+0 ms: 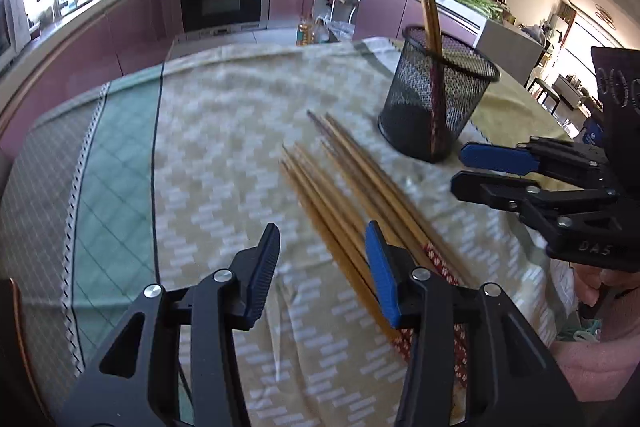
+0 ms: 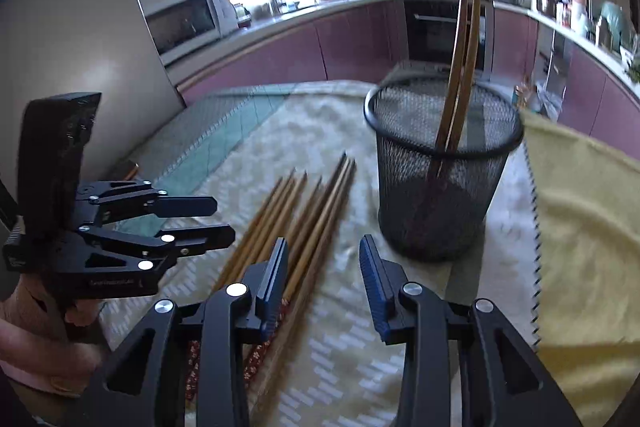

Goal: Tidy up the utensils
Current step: 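Open both grippers, releasing the chopsticks in the cup, and pull back, then close the right gripper on another chopstick while the left gripper grasps one too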

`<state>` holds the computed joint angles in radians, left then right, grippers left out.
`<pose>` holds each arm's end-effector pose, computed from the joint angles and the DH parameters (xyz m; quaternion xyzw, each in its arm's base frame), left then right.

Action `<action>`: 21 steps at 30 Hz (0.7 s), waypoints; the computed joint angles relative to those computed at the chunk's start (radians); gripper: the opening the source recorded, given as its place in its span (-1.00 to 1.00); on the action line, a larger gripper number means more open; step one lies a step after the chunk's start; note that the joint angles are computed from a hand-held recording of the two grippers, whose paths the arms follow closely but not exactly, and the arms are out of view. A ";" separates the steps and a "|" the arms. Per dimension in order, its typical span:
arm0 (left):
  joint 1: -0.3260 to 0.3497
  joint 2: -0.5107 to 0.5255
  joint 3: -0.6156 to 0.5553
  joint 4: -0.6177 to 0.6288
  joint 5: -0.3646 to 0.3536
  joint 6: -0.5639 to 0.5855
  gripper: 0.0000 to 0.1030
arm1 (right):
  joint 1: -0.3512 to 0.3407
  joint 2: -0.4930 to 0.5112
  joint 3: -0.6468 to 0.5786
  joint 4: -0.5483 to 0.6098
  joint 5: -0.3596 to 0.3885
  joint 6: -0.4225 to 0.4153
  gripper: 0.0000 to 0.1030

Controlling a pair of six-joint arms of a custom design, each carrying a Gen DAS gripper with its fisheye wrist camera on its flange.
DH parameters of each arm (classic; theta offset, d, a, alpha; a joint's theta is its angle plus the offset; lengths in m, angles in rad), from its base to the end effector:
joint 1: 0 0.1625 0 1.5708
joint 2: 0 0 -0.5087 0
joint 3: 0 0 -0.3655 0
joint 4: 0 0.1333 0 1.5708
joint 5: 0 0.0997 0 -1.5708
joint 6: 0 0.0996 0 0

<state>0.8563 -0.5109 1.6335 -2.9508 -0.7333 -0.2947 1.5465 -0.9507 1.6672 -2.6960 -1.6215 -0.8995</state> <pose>-0.3122 -0.6763 0.0427 0.1377 0.8970 -0.2976 0.2963 0.1112 -0.7052 0.2848 0.4102 -0.8888 0.1705 0.1126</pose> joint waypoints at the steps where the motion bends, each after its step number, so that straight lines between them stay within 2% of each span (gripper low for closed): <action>1: 0.001 -0.002 0.008 -0.003 -0.007 -0.006 -0.16 | -0.002 0.005 0.000 0.007 -0.008 0.010 -0.35; 6: 0.006 0.002 0.028 -0.006 -0.009 -0.026 -0.17 | -0.005 0.012 0.024 -0.023 -0.039 0.027 -0.40; 11: 0.009 0.013 0.012 0.021 -0.007 -0.033 -0.28 | 0.000 0.022 0.033 -0.055 -0.068 0.020 -0.46; 21: 0.014 0.010 0.009 0.030 -0.008 -0.019 -0.37 | 0.007 0.029 0.044 -0.079 -0.083 0.007 -0.47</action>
